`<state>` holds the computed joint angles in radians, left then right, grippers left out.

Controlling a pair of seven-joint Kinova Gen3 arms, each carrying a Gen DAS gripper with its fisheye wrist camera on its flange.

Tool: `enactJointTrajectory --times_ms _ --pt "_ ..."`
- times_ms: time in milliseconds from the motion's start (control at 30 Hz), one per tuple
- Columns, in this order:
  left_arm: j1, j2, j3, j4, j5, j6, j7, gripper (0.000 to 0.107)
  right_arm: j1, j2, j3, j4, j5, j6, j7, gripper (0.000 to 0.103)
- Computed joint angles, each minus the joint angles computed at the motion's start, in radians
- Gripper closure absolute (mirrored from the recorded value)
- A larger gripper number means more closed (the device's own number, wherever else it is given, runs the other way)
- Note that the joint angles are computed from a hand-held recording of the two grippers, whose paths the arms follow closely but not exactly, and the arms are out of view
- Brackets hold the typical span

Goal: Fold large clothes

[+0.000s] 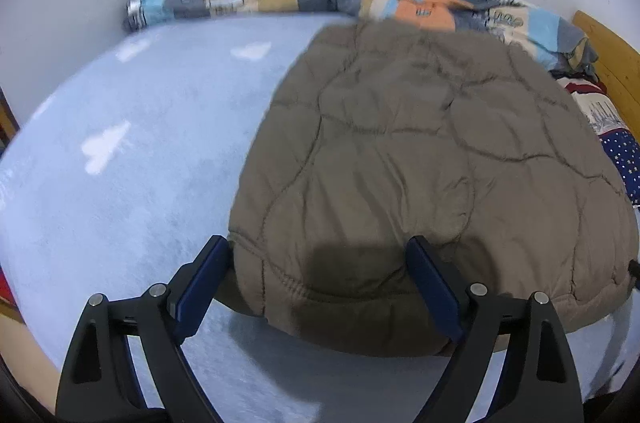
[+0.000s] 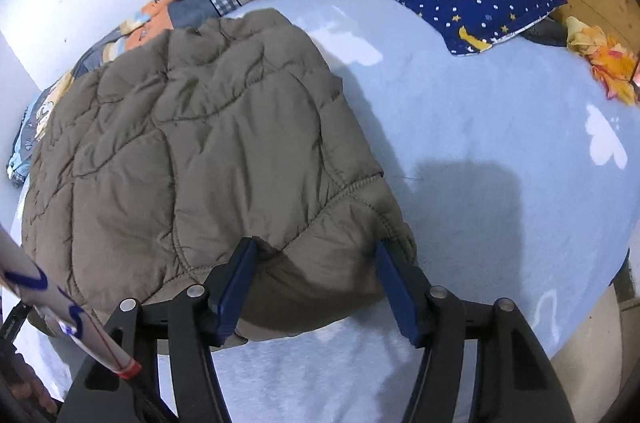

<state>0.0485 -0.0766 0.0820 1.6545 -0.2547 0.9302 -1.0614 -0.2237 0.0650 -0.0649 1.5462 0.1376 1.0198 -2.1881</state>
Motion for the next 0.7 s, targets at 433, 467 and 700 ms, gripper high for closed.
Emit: enactJointTrajectory --times_ms 433,467,700 --pt "0.068 0.025 0.067 0.01 -0.054 -0.112 -0.012 0.018 -0.132 -0.004 -0.093 -0.014 0.2 -0.115 -0.046 0.036" --pt "0.073 0.039 0.059 -0.001 -0.042 -0.099 -0.028 0.018 -0.149 0.011 -0.094 -0.025 0.209 -0.105 -0.044 0.036" --pt "0.089 0.034 0.034 -0.006 -0.024 -0.109 -0.044 0.018 -0.164 0.08 -0.047 -0.093 0.135 -0.035 0.009 0.032"
